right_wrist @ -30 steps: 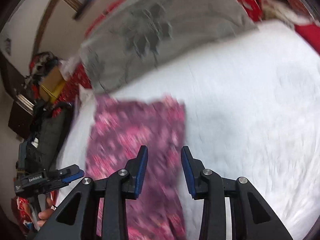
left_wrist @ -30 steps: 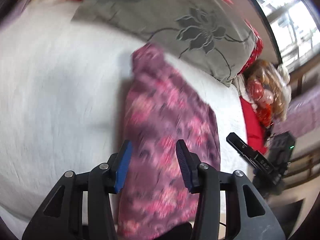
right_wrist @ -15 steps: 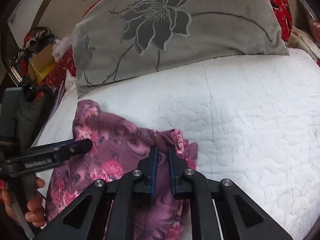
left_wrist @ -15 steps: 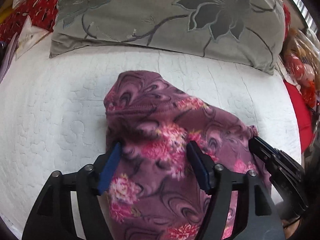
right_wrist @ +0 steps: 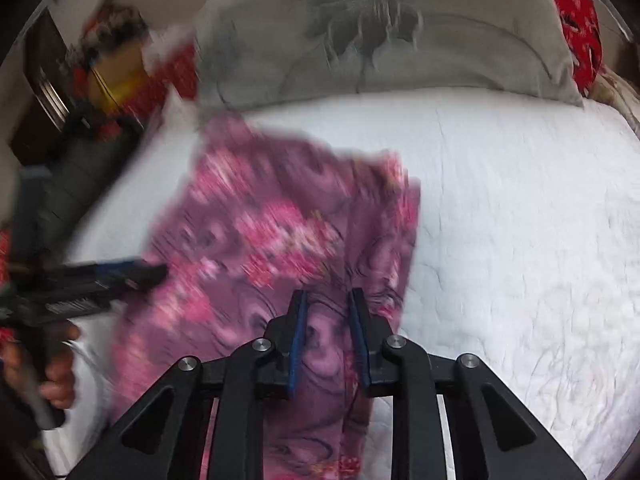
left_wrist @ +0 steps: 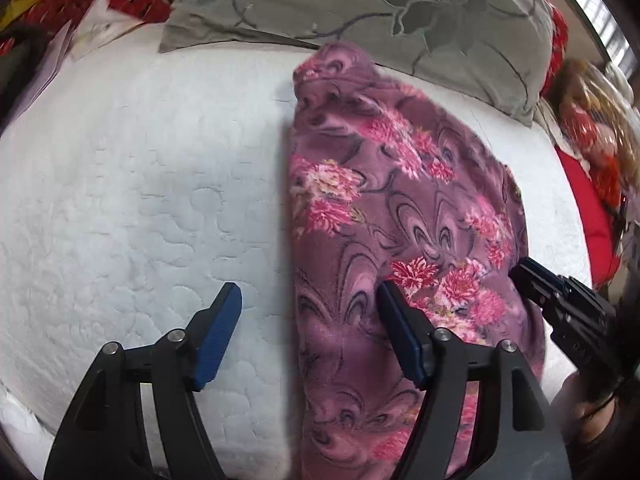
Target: Fold small clothes
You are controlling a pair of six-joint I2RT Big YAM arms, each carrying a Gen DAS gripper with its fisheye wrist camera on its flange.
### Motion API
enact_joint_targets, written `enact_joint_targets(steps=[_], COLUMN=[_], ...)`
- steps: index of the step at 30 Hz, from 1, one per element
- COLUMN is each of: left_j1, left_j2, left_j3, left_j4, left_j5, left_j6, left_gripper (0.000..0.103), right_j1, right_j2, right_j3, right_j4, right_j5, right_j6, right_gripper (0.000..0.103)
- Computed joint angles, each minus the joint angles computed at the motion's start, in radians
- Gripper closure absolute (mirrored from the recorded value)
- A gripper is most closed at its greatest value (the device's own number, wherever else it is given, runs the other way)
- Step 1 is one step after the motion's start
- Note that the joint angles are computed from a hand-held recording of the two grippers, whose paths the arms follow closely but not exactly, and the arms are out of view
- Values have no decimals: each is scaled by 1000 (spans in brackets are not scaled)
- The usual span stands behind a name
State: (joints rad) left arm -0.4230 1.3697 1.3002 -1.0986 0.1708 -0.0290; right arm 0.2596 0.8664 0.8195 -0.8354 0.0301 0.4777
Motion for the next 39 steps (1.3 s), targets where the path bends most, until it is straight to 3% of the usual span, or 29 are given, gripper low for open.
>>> enact_joint_targets(steps=[2, 5, 7, 10, 11, 20, 23, 29, 34, 39], left_j1=[1, -18, -43, -67, -69, -70, -70, -71, -54, 8], left_j2=[-30, -113, -146, -162, -163, -170, -170, -181, -182, -211], left_j3=[-3, -72, -132, -166, -163, -165, -161, -164, -156, -195], left_j4=[-20, 1, 34, 49, 49, 32, 19, 0, -50, -81], left_j5=[-15, -58, -82, -111, -118, -119, -120, -126, -87, 19], left_j6=[14, 59, 60, 50, 47, 33, 38, 53, 47, 88], left_gripper=[33, 32, 30, 27, 27, 26, 25, 25, 26, 26], right_j1=[38, 92, 140, 182, 194, 254, 243, 288, 322, 344], right_j2=[-1, -79, -102, -66, -81, -138, -149, -190, -137, -224], right_j3=[45, 34, 15, -17, -26, -35, -64, -41, -54, -83], right_j4=[-66, -72, -83, -140, -126, -218, -207, -224, -289, -281], right_j5=[40, 35, 66, 121, 142, 178, 162, 205, 231, 254], right_j6=[25, 32, 47, 64, 73, 150, 172, 221, 239, 300], right_gripper=[77, 78, 72, 69, 69, 68, 61, 61, 59, 57])
